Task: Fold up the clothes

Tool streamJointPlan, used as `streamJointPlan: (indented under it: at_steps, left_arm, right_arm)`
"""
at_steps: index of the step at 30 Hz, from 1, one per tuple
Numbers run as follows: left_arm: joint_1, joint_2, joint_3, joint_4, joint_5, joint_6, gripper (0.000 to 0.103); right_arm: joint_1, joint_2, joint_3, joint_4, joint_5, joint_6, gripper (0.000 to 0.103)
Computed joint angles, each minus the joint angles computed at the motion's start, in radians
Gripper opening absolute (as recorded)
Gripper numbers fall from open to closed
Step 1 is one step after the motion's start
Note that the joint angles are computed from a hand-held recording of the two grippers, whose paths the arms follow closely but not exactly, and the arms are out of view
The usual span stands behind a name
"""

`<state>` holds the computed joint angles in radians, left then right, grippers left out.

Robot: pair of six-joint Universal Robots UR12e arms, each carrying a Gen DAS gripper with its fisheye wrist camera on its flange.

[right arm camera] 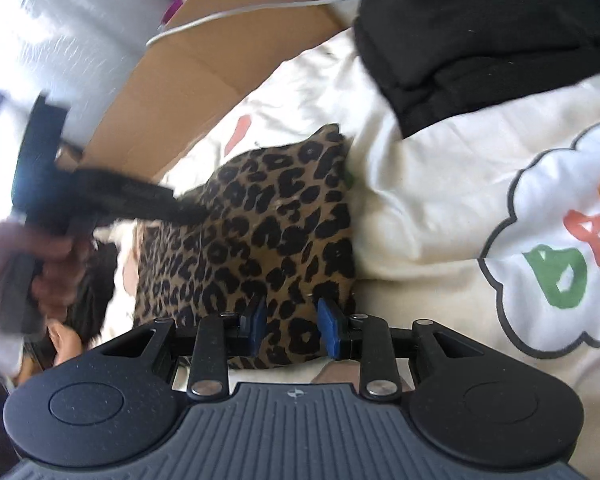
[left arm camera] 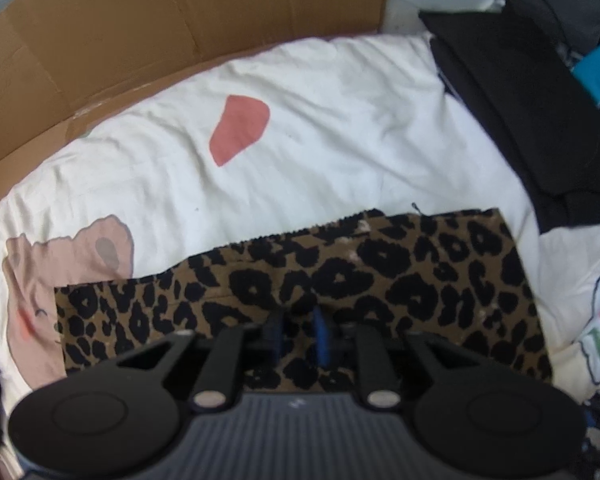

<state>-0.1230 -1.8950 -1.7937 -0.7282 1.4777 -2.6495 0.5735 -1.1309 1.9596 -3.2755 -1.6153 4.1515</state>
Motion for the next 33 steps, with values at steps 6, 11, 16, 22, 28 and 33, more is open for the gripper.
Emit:
streamJointPlan:
  at_steps: [6, 11, 16, 22, 28, 33]
  left_arm:
    - [0.032, 0.048, -0.047, 0.037, -0.093, 0.101, 0.034]
    - [0.059, 0.090, -0.080, 0.024, -0.150, 0.125, 0.034]
    - [0.076, 0.148, -0.170, 0.132, -0.179, 0.125, 0.034]
    - [0.114, 0.195, -0.274, 0.246, -0.252, 0.048, 0.034]
    - [0.124, 0.207, -0.343, 0.314, -0.290, 0.024, 0.034]
    - [0.133, 0.213, -0.392, 0.363, -0.331, 0.008, 0.033]
  right_arm:
    - [0.008, 0.002, -0.011, 0.020, -0.020, -0.012, 0.035]
    - [0.033, 0.002, -0.043, 0.078, -0.061, -0.107, 0.035]
    - [0.059, 0.031, -0.111, 0.138, -0.073, -0.266, 0.035]
    - [0.075, 0.046, -0.138, 0.196, -0.122, -0.339, 0.035]
    - [0.082, 0.041, -0.130, 0.238, -0.191, -0.399, 0.034]
    - [0.086, 0.024, -0.111, 0.270, -0.238, -0.421, 0.034]
